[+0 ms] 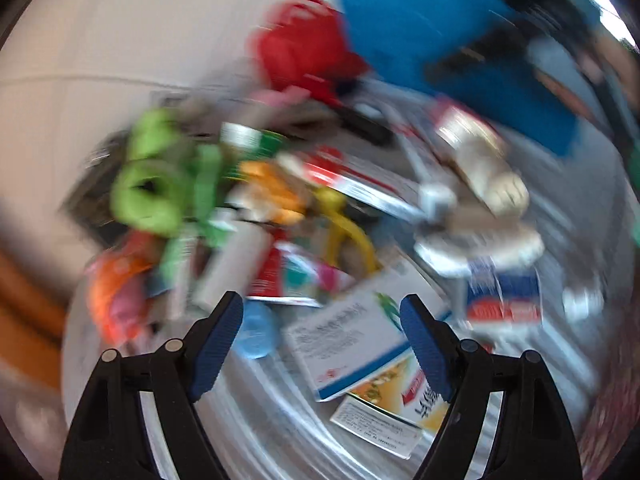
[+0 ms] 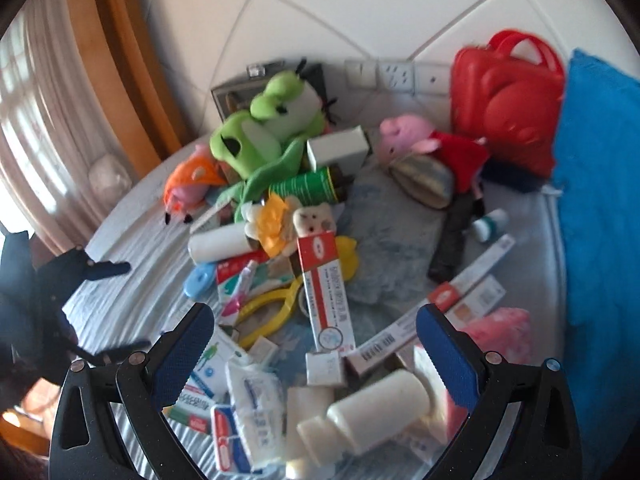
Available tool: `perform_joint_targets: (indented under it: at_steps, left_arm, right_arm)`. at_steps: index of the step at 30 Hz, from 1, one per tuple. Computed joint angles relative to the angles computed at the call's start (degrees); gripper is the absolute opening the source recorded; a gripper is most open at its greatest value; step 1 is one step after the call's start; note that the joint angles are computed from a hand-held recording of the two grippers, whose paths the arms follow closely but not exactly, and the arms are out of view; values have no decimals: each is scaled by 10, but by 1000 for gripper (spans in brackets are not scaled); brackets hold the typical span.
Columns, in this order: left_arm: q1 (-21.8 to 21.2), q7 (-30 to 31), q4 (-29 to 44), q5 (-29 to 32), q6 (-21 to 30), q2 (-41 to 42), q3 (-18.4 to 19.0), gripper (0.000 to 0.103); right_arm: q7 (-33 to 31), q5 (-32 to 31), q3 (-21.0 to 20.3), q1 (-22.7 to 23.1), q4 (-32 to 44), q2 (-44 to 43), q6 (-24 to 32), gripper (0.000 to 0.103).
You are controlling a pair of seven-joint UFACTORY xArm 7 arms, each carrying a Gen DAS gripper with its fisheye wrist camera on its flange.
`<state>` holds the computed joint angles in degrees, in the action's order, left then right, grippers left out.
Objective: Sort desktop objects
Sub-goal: 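Move both tools back over the heap, then grasp the red-white ointment box with the right tool while the left tool grasps the paracetamol box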
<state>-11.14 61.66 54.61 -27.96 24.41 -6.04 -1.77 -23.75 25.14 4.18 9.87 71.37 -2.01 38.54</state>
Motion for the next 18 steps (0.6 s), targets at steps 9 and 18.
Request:
perform_joint_targets:
  at_steps: [9,18]
  left_arm:
    - [34,273,107,-6,202,106,-18,81]
    - [71,261,255,28,370,222,-43,81]
  right_arm:
    - [28,-43,12,-11,87,107,53,103]
    - [22,-71,27,-21,161,189,101,103]
